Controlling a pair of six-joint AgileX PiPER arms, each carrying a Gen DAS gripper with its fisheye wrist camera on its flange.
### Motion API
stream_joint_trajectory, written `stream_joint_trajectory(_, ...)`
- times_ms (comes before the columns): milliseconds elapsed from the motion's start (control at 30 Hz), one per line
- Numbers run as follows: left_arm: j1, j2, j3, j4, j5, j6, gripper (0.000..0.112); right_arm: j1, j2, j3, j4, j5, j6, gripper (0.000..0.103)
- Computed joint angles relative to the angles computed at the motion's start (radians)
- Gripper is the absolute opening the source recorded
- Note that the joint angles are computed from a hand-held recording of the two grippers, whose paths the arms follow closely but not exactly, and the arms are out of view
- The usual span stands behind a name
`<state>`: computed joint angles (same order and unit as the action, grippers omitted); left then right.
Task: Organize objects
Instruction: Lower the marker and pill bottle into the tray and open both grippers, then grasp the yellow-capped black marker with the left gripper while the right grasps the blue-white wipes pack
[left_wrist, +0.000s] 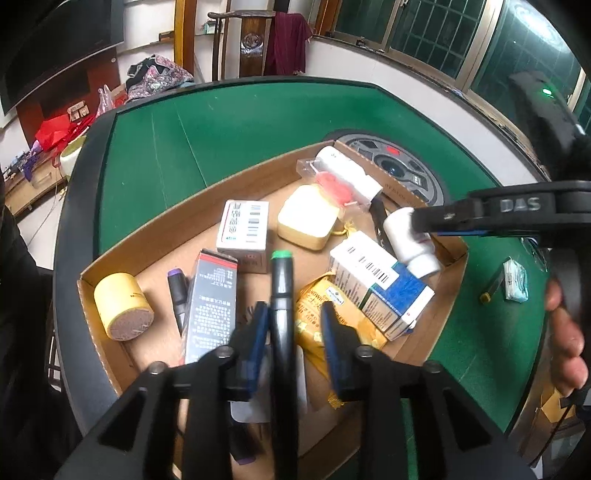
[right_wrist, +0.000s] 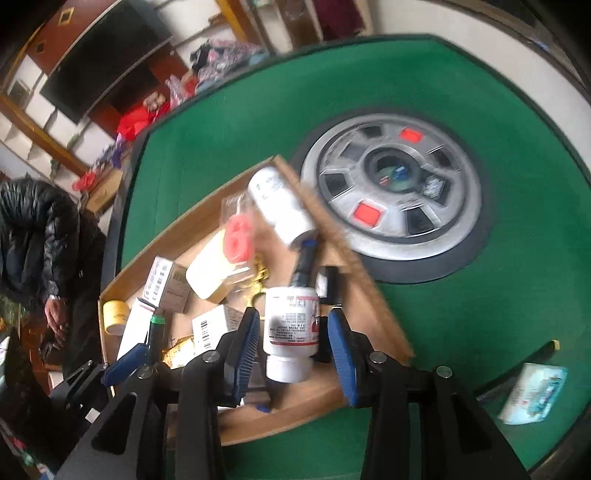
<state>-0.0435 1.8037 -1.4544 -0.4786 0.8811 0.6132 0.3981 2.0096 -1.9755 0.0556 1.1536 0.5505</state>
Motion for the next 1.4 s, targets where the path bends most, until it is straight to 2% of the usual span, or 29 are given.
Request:
stream_joint_trajectory(100, -0.009, -0.013, 0.000, -0.007, 0.000, 0.000, 0.050, -0.039, -0.091, 0.113, -0.012, -0.047, 0.017, 0.050)
stream_joint_trajectory(200, -0.030, -0.029, 0.001, 0.012, -0.011, -0.016, 0.051, -0.106, -0.181, 0.230, 0.001, -0.089, 0.014, 0.051)
stream_joint_trajectory(300, -0.035, -0.059, 0.011, -0.023, -0.020, -0.002, 0.051, -0.196, -0.252, 0.327, -0.032, -0.102, 0.024, 0.056)
stream_joint_trajectory(467, -0.059, -0.106, 0.022, -0.055, -0.021, 0.020, 0.052, -0.358, -0.313, 0.470, -0.039, -0.116, -0.024, 0.060)
stream_joint_trajectory(633, -0.115, -0.138, 0.037, -0.055, -0.012, 0.025, 0.052, -0.476, -0.359, 0.624, 0.098, -0.164, -0.178, 0.060)
stream_joint_trajectory(700, -0.137, -0.144, 0.045, -0.049, -0.010, 0.022, 0.052, -0.473, -0.401, 0.692, 0.142, -0.172, -0.240, 0.060)
stream_joint_trajectory(833, -0.168, -0.156, 0.063, -0.046, -0.006, 0.022, 0.052, -0.432, -0.497, 0.833, 0.249, -0.139, -0.369, 0.068)
stream_joint_trajectory(933, -0.181, -0.165, 0.075, -0.047, -0.004, 0.029, 0.052, -0.409, -0.600, 0.918, 0.308, -0.119, -0.431, 0.069)
stream_joint_trajectory(1000, -0.190, -0.169, 0.080, -0.042, -0.003, 0.027, 0.052, -0.372, -0.649, 0.932, 0.248, -0.129, -0.417, 0.075)
stream_joint_trajectory(1067, -0.199, -0.170, 0.080, -0.037, -0.001, 0.019, 0.052, -0.319, -0.677, 0.927, 0.150, -0.141, -0.378, 0.089)
stream_joint_trajectory(1100, -0.206, -0.170, 0.081, -0.033, -0.001, 0.014, 0.052, -0.292, -0.684, 0.925, 0.107, -0.144, -0.362, 0.090)
stream_joint_trajectory(1267, -0.257, -0.167, 0.076, -0.009, -0.002, -0.003, 0.053, -0.209, -0.636, 0.900, 0.080, -0.126, -0.327, 0.092)
stream_joint_trajectory(1367, -0.293, -0.158, 0.064, 0.006, 0.002, -0.004, 0.058, -0.101, -0.594, 0.883, -0.072, -0.091, -0.189, 0.092)
stream_joint_trajectory(1400, -0.306, -0.151, 0.055, 0.010, 0.004, -0.003, 0.058, -0.055, -0.574, 0.879, -0.136, -0.077, -0.138, 0.087)
